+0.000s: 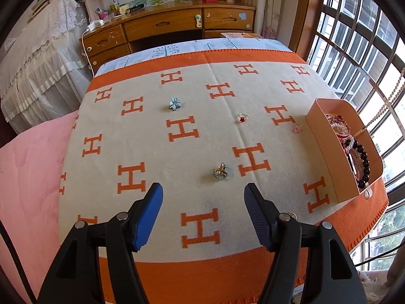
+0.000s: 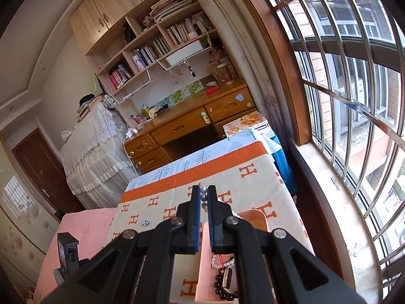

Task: Organize jewelry
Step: 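Lift the pearl necklace with the right tool and drop it into the pink tray, then grasp the gold-and-blue flower brooch with the left tool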

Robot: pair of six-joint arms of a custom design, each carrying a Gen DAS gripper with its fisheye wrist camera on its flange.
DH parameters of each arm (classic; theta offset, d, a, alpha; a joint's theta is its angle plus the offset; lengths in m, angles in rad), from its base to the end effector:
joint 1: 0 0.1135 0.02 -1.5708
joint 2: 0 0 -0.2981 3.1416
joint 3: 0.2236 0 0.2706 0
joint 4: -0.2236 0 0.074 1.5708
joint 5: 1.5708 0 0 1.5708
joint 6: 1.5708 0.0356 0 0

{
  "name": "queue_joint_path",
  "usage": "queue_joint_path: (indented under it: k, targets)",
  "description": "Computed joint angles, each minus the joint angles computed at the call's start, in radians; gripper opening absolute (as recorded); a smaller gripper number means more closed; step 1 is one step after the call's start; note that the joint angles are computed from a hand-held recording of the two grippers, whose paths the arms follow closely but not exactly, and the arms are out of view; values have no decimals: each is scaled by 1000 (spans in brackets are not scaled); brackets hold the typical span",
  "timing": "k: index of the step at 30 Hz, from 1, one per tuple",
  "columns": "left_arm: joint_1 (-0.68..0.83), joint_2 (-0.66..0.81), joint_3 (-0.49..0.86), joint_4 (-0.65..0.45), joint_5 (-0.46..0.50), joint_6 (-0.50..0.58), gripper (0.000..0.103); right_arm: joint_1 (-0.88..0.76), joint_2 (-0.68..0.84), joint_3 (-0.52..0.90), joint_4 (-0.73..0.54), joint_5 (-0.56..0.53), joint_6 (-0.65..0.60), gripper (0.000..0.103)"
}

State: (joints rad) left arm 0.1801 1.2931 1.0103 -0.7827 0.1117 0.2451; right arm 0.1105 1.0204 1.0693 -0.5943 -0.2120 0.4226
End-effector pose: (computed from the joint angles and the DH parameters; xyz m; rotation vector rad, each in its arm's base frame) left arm 0.2578 0.0429 0.2885 0.1232 2.6222 -0.0005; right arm 0.2156 0.0315 0.3840 0.2066 2.1401 0.5385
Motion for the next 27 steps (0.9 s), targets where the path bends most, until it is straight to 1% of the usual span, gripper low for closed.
queue_joint_path:
  k: [6,14,20,23,27]
  targets:
    - [-31,9,-6,8,-25,-15,65,-34,32,-35,-8,-19,-5,5]
    - [-28,14,-8,10,-25,-20,65,25,105,-59,-30,49,-18,5]
    - [1,5,-14,12,-12,-14,65,91,168,-55,-42,184,-24,5]
    - [22,8,-19,13,-1,-7,65,112,206,-44,-70,203,-28,6]
    - [43,16,-26,18,13,1,65,142,229,-34,-97,194,-31,6]
